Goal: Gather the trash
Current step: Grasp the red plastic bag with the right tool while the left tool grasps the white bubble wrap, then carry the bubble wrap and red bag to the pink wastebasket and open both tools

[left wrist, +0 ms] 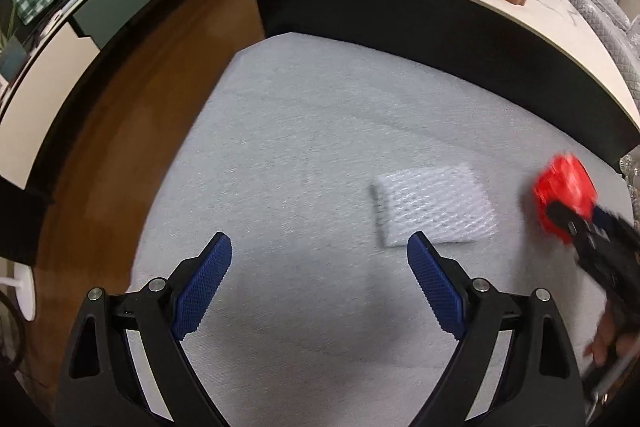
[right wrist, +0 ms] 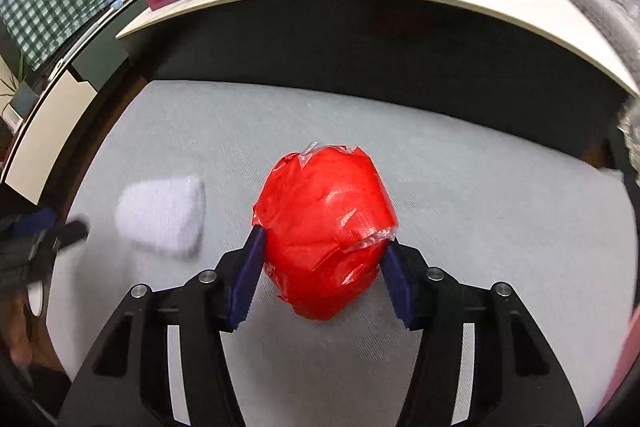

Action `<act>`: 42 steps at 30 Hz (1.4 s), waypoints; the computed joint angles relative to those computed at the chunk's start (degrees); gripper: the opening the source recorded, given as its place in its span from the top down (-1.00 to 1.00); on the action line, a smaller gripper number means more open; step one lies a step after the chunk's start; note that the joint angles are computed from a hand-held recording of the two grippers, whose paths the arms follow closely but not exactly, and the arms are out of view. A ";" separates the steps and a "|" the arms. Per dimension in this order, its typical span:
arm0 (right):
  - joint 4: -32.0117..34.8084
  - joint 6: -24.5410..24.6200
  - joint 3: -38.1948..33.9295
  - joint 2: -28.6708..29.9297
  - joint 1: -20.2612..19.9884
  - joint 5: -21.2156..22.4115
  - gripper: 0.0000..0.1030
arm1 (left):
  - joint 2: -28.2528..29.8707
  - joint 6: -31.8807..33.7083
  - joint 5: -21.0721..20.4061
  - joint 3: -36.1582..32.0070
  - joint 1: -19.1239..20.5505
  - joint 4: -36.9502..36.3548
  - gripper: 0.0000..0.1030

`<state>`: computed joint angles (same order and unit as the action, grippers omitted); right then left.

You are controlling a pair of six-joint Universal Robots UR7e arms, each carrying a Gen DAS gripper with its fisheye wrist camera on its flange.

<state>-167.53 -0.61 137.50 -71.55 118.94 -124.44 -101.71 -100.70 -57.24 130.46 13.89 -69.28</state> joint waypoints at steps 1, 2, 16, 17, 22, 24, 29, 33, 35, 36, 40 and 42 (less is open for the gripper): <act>0.80 0.30 1.16 -2.20 0.39 -0.60 -0.08 | 0.13 1.22 0.60 0.37 0.12 -2.00 -0.68; 2.91 1.03 2.52 -5.62 1.00 -0.80 -0.08 | 0.33 2.54 1.03 0.72 0.28 -3.91 -0.68; 26.97 9.54 12.01 -37.65 5.44 -5.17 -0.09 | 9.95 20.07 0.17 1.81 8.07 -24.17 0.52; 28.67 10.42 12.38 -40.04 5.53 -5.69 -0.09 | 8.84 19.30 0.34 2.11 7.43 -24.23 0.68; 34.52 12.86 13.06 -47.78 5.10 -6.56 -0.09 | 5.79 14.36 1.23 1.77 2.70 -19.97 0.76; 37.21 14.75 12.59 -50.01 6.63 -7.14 -0.09 | 4.78 11.52 1.23 1.28 -0.56 -17.16 0.76; 46.93 19.92 9.98 -56.75 13.40 -9.76 -0.09 | 5.39 8.23 0.68 -0.55 -8.29 -14.45 0.76; 54.08 25.41 7.48 -60.12 19.22 -11.90 -0.09 | 7.32 8.49 -0.42 -2.06 -13.49 -15.28 0.76; 58.75 29.09 6.06 -62.05 22.46 -13.03 -0.09 | 9.98 8.37 -1.52 -2.99 -16.48 -17.56 0.76; 60.38 30.30 5.57 -62.75 23.52 -13.47 -0.09 | 10.96 8.63 -1.73 -3.50 -17.35 -18.44 0.76; 68.94 37.21 2.76 -65.48 28.64 -16.36 -0.09 | 16.22 10.31 -2.26 -6.37 -21.57 -22.99 0.76; 72.61 39.83 1.25 -66.71 30.52 -17.98 -0.09 | 19.68 12.81 -2.15 -8.25 -22.34 -25.47 0.76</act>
